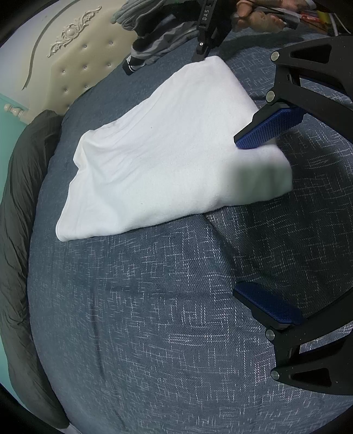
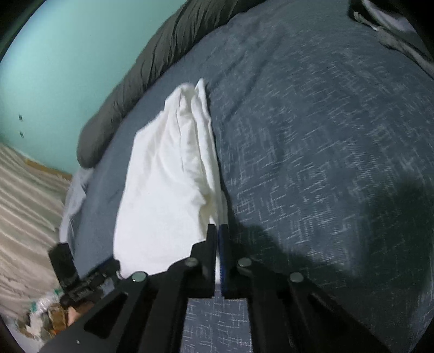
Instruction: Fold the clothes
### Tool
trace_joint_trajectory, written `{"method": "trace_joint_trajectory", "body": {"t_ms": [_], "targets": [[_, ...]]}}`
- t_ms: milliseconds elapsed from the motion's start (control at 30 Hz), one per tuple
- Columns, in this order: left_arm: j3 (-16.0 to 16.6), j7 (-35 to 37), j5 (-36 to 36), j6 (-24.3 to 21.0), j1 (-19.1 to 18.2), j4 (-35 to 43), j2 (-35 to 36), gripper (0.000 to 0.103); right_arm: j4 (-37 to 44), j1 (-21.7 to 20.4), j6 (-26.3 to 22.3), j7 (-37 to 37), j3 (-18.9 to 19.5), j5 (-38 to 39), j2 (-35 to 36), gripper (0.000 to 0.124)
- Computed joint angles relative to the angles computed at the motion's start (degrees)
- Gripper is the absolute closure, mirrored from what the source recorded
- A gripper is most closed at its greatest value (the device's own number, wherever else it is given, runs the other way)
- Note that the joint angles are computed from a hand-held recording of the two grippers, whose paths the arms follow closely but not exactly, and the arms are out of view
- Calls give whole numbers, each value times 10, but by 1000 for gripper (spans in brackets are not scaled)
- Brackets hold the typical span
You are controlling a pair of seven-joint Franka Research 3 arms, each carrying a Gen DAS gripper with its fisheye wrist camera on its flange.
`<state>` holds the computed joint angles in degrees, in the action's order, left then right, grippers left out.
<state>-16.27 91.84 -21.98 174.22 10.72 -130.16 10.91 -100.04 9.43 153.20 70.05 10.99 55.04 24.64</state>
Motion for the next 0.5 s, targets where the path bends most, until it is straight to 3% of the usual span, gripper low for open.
{"method": "trace_joint_trajectory", "body": {"t_ms": [200, 500], "targets": [[5, -10, 12, -4, -6, 9, 6, 2, -23, -22, 22, -24, 18, 116, -3, 124], [-4, -12, 19, -1, 6, 10, 9, 2, 9, 2, -7, 31, -9, 26, 7, 120]]}}
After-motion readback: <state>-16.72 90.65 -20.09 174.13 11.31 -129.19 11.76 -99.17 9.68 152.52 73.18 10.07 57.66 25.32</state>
